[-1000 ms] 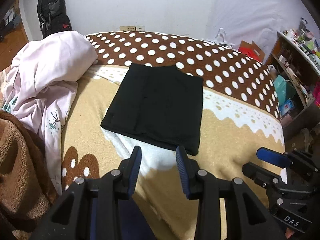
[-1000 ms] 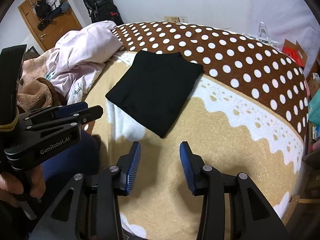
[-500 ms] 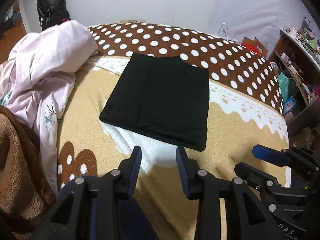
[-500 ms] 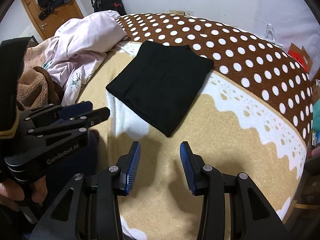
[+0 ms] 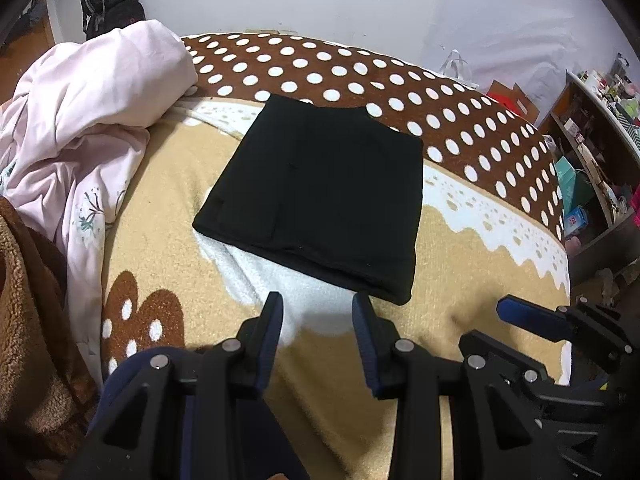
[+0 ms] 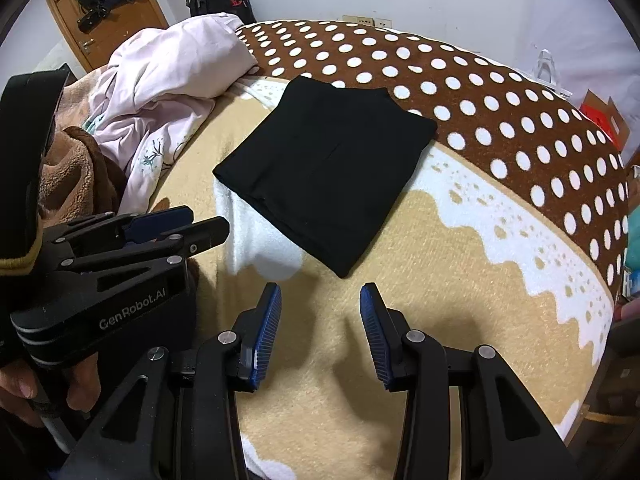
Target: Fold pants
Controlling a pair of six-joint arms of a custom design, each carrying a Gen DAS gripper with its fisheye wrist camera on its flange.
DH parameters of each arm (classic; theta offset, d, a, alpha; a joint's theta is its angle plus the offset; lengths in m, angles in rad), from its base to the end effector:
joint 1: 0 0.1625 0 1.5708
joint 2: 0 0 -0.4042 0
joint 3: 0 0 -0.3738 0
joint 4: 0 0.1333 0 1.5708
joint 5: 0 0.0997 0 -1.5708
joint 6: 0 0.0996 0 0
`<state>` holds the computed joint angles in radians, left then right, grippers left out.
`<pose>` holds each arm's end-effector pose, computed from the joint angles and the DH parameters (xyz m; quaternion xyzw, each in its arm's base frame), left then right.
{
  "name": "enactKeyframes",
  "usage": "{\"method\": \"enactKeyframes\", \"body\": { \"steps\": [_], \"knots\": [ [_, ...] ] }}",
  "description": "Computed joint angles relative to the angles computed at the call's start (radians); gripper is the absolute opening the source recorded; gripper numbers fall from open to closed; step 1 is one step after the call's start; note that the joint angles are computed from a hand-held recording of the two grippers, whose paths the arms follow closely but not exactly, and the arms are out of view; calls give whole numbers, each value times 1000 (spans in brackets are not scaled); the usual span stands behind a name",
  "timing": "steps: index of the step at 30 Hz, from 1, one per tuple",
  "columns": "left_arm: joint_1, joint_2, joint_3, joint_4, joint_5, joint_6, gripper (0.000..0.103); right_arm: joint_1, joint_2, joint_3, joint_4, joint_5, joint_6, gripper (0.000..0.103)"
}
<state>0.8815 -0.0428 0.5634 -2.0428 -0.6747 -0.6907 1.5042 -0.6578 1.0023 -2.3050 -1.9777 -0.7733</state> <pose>-0.3616 -0.7706 -0.0731 0.0099 0.9010 -0.2588 0.3479 0.0405 -0.8031 0.2366 0.2958 -0.9150 0.0923 0.2583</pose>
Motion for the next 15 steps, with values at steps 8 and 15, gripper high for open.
{"method": "enactKeyframes", "body": {
  "steps": [8,15],
  "knots": [
    [-10,17,-31,46,32,-5,38,2,3,-8,0,-10,7,42],
    [-12,32,-60,90,35,-20,38,1,-4,0,-7,-5,8,42]
  ]
}}
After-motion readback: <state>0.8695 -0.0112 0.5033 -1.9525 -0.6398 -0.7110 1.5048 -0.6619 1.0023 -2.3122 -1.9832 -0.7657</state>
